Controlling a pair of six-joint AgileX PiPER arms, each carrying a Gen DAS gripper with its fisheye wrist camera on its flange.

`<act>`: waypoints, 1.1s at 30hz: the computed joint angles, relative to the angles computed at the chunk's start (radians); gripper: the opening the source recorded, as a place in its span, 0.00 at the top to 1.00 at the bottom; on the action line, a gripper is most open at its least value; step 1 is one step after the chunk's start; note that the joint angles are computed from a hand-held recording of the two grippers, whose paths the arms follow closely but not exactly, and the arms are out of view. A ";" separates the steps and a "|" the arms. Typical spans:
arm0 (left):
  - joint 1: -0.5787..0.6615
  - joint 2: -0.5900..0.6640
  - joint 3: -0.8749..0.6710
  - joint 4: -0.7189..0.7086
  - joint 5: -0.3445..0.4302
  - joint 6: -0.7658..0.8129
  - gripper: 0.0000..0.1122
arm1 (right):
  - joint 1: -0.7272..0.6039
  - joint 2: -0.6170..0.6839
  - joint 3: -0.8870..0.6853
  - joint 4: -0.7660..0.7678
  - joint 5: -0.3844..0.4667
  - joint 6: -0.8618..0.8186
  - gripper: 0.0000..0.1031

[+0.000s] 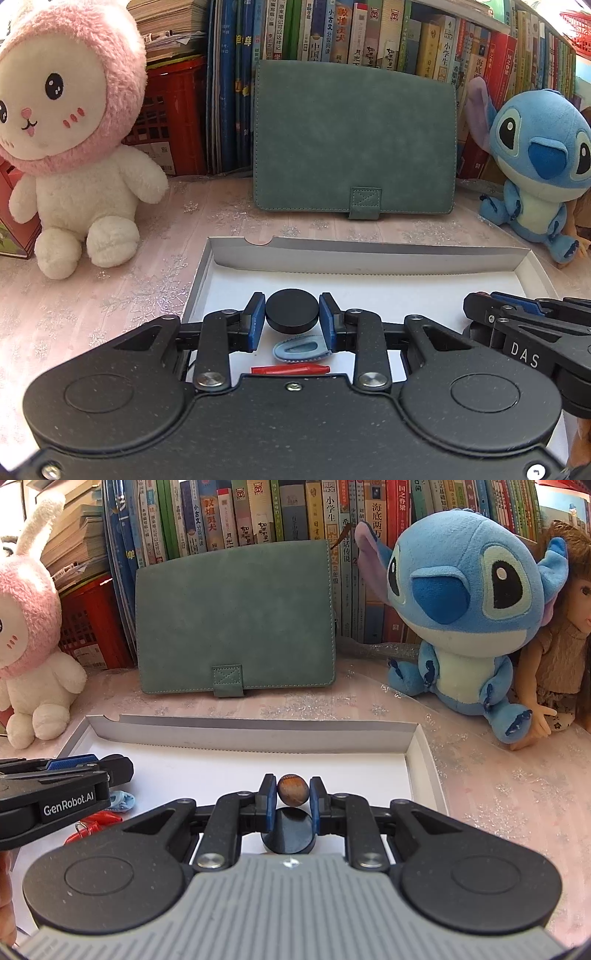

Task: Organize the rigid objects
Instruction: 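Open the left tool to drop the puck while the right tool releases the nut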

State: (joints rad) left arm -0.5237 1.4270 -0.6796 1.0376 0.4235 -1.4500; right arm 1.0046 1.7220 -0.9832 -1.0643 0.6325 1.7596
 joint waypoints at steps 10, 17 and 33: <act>-0.015 0.023 0.000 0.069 0.002 -0.058 0.73 | -0.004 0.020 0.005 -0.015 -0.013 0.021 0.77; -0.008 0.034 0.001 0.088 -0.011 -0.071 0.73 | -0.006 0.023 0.013 -0.039 -0.020 0.051 0.78; -0.045 -0.083 0.086 0.161 -0.021 -0.206 0.43 | 0.124 0.008 0.056 -0.207 0.172 0.322 0.28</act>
State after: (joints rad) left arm -0.5692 1.3441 -0.5940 1.1986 0.4021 -1.6560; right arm 1.1289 1.7303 -0.9272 -1.2717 0.8045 2.0820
